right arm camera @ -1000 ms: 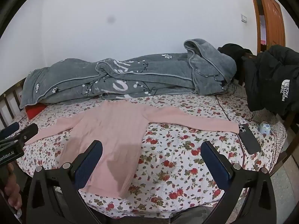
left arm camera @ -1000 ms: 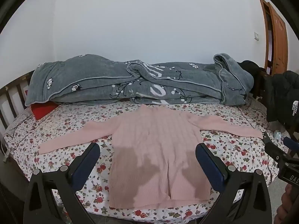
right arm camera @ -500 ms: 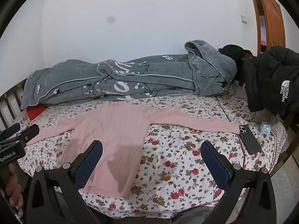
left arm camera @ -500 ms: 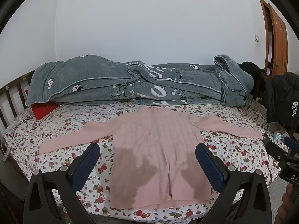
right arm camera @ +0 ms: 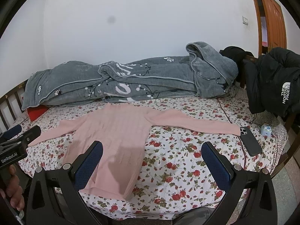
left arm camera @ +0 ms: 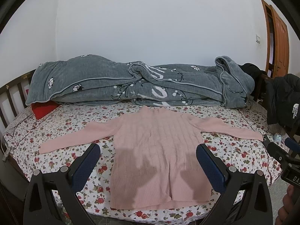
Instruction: Fold small clothes
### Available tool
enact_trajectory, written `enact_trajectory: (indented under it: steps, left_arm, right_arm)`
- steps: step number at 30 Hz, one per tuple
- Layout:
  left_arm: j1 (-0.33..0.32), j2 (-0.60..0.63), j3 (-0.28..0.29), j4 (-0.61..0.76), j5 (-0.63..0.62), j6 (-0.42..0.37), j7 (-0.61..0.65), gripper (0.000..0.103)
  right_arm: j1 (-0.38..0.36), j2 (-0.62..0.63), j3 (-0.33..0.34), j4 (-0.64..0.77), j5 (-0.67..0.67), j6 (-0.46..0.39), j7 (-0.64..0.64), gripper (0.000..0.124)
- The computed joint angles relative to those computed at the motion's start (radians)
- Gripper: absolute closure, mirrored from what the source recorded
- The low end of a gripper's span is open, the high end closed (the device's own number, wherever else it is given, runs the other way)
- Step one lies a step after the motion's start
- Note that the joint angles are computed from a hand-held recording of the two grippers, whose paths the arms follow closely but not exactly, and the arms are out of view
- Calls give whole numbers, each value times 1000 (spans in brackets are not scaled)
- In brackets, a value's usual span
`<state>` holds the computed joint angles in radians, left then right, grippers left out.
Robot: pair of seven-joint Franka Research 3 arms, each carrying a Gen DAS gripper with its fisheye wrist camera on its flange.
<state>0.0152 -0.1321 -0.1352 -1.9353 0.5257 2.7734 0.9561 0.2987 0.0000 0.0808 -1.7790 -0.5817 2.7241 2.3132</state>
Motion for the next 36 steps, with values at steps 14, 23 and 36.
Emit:
enact_trajectory:
  steps: [14,23,36]
  left_arm:
    - [-1,0,-1,-1,3,0,-8,0]
    - [-4,-3,-2,3,-1,-7,-9,0]
    - [-5,-8,0,1,-14,1,-4,0]
  right_arm:
    - [1,-4,2,3,2,3,-7,21]
    - [4,-2,4,6,1,1,-4,21]
    - [8,-1,4,7,-2,2,0,21]
